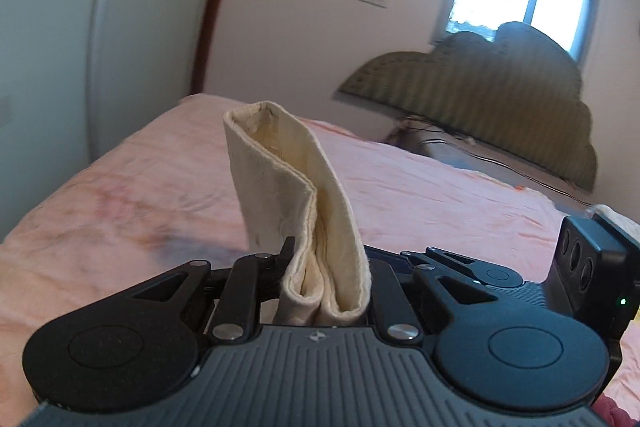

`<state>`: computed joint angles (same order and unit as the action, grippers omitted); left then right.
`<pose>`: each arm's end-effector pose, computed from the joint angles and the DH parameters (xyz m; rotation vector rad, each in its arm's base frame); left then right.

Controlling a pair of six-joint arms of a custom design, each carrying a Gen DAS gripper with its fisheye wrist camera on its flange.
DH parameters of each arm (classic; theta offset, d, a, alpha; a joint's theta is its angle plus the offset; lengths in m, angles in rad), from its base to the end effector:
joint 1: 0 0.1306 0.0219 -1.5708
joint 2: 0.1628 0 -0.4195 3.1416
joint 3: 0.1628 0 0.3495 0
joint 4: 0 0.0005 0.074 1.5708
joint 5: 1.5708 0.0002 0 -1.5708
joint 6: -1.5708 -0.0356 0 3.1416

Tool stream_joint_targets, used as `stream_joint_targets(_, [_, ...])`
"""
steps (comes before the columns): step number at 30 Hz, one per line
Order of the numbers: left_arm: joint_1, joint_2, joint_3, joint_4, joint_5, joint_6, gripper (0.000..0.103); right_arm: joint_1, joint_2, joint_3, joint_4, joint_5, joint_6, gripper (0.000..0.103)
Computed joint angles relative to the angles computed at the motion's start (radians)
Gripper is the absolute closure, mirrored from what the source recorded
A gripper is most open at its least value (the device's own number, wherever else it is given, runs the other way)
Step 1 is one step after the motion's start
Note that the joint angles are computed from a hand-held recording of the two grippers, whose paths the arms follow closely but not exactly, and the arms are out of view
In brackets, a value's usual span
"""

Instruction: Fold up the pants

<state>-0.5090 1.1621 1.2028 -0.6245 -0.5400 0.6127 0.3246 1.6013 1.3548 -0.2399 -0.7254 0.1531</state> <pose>0.3196 -0.1580 0.4939 -0.4095 2.0239 -0.1057 0.4952 0.1910 0.4098 -0.9064 1.8131 0.8491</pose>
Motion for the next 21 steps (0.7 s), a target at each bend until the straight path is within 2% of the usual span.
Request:
stream_joint_targets(5, [-0.098,0.101,0.084,0.051,0.005,-0.043,0.089,-0.133,-0.05,-0.065,0.056,-0.085,-0.064,0.041])
stream_joint_targets(9, [-0.161,0.194,0.156,0.079,0.033,-0.09,0.086,-0.243,-0.052,-0.086,0.066,-0.157,-0.132,0.041])
stream_joint_targets(15, [-0.219,0.325,0.238,0.11,0.079,-0.14,0.084,-0.367,-0.064,-0.12,0.039,-0.154,-0.083,0.041])
stream_joint_targets(21, [-0.251,0.416,0.294,0.116,0.147,-0.134,0.083,-0.466,-0.065,-0.145,-0.008,-0.168,-0.034,0.041])
